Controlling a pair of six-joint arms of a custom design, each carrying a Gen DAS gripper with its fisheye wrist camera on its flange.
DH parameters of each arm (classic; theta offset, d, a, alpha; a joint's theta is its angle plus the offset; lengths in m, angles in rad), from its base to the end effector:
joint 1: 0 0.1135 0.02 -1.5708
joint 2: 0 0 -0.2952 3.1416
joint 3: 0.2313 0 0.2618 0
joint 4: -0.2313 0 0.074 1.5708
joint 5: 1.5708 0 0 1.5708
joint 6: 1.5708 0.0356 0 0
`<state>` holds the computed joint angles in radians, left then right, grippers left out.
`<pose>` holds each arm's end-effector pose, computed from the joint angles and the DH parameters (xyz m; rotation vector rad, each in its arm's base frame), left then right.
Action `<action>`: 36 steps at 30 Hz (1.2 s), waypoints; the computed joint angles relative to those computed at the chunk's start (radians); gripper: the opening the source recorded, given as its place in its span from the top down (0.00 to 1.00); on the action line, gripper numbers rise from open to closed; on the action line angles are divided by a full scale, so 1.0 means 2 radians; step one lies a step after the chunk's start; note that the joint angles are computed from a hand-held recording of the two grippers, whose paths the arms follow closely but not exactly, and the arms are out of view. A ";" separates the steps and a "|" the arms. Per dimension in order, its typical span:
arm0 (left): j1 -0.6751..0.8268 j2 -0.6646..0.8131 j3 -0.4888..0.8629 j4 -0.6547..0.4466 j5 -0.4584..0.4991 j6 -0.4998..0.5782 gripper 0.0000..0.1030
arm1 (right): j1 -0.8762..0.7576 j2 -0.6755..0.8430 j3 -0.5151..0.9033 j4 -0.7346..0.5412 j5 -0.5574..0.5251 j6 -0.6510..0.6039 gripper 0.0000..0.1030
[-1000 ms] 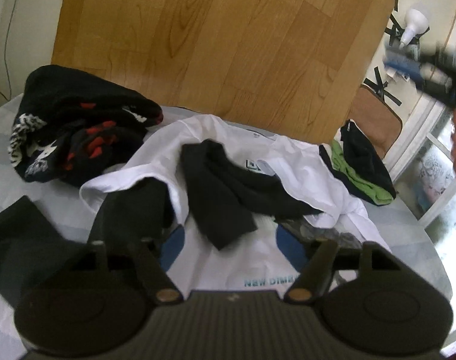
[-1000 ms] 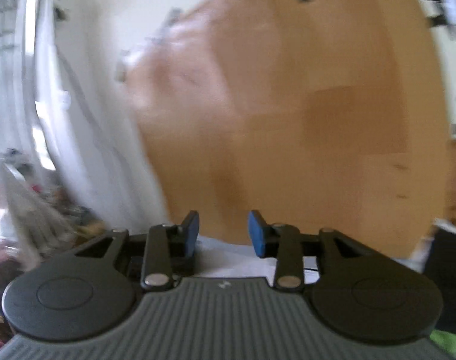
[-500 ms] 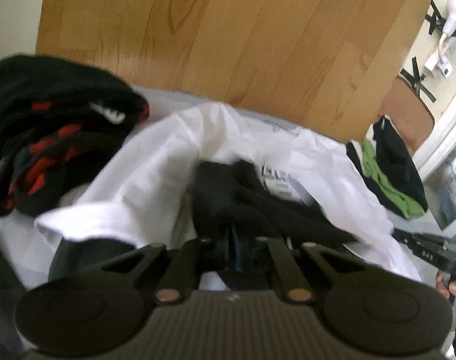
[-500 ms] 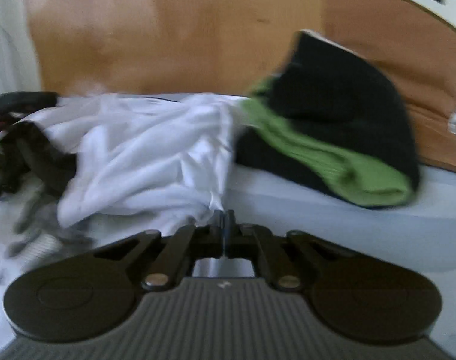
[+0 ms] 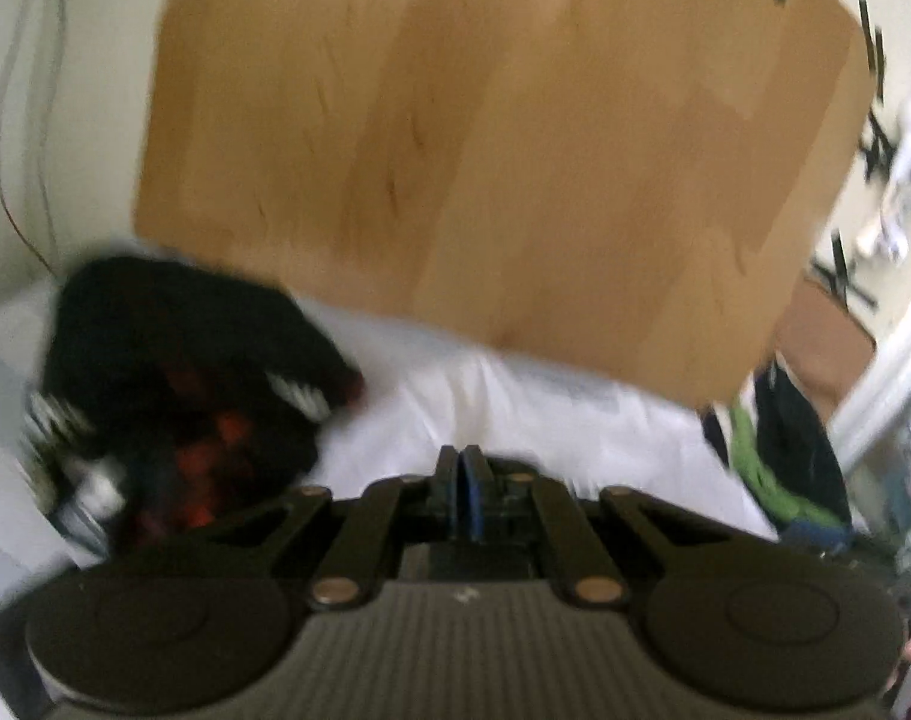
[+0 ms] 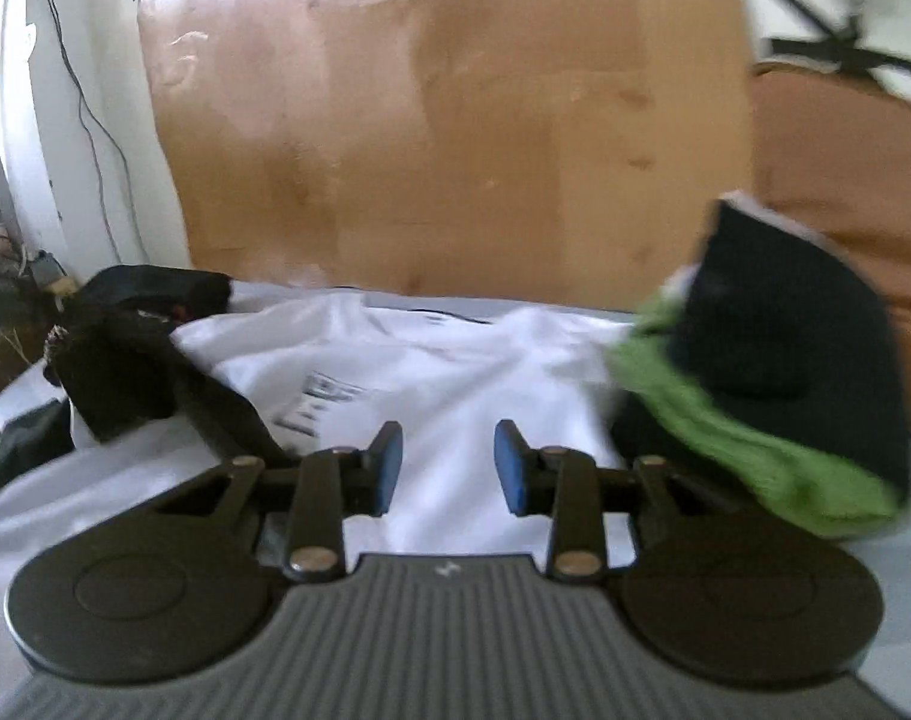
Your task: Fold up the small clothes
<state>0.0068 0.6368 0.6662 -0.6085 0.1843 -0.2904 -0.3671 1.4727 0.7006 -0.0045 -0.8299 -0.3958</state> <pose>0.1269 -0.0057 0.2969 -0.2128 2.1504 -0.3624 0.2759 -0.0779 0.2038 -0.4123 2.0652 0.5234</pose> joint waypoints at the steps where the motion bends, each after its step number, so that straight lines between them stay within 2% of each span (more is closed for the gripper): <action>1: 0.014 0.003 0.013 -0.003 0.004 0.005 0.97 | 0.027 0.018 0.005 0.009 0.013 0.031 0.65; 3: 0.019 0.013 0.038 -0.004 -0.002 0.003 0.97 | 0.086 0.062 0.028 -0.020 0.029 0.070 0.68; 4: 0.015 0.018 0.051 -0.006 -0.010 0.004 0.97 | 0.112 0.076 0.030 -0.030 0.021 0.065 0.68; 6: -0.006 0.026 0.073 -0.010 -0.029 0.004 0.97 | 0.147 0.070 0.009 0.005 0.019 0.061 0.68; 7: -0.031 0.028 0.082 -0.008 -0.053 0.004 0.97 | 0.154 0.068 0.009 0.006 0.014 0.059 0.68; 9: -0.085 0.040 0.097 0.001 -0.098 0.009 0.97 | 0.145 0.060 0.005 0.014 -0.015 0.072 0.68; 14: -0.229 0.127 0.146 0.055 -0.182 0.017 0.97 | 0.088 0.043 0.000 0.020 -0.029 0.088 0.68; 16: -0.280 0.177 0.165 0.088 -0.187 0.024 0.96 | 0.053 0.041 -0.008 0.041 -0.037 0.111 0.68; 17: -0.302 0.204 0.175 0.097 -0.172 0.029 0.94 | 0.029 0.040 -0.016 0.057 -0.046 0.125 0.67; 19: -0.336 0.255 0.192 0.098 -0.117 0.051 0.75 | -0.020 0.043 -0.026 0.078 -0.058 0.153 0.67; 20: -0.351 0.273 0.195 0.098 -0.112 0.058 0.57 | -0.044 0.045 -0.027 0.077 -0.059 0.155 0.67; 21: -0.370 0.288 0.194 0.100 -0.126 0.062 0.50 | -0.061 0.045 -0.028 0.072 -0.057 0.150 0.67; 22: -0.381 0.295 0.189 0.105 -0.141 0.068 0.50 | -0.079 0.047 -0.026 0.062 -0.055 0.137 0.67; 24: -0.378 0.295 0.175 0.110 -0.160 0.067 0.50 | -0.103 0.048 -0.020 0.038 -0.058 0.110 0.66; 27: -0.329 0.277 0.163 0.101 -0.150 0.030 0.47 | -0.118 0.056 -0.009 0.026 -0.064 0.091 0.64; 30: -0.291 0.280 0.150 0.084 -0.142 -0.004 0.44 | -0.105 0.072 -0.003 0.062 -0.067 0.120 0.61; 32: -0.284 0.291 0.137 0.075 -0.144 -0.006 0.40 | -0.081 0.076 -0.004 0.091 -0.061 0.146 0.57; 34: -0.289 0.314 0.126 0.071 -0.151 -0.014 0.40 | -0.056 0.086 0.003 0.106 -0.051 0.153 0.57; 35: -0.288 0.323 0.117 0.075 -0.146 -0.018 0.45 | -0.042 0.087 0.004 0.109 -0.043 0.152 0.57; 36: -0.287 0.331 0.106 0.082 -0.137 -0.021 0.58 | -0.029 0.091 0.006 0.114 -0.036 0.151 0.57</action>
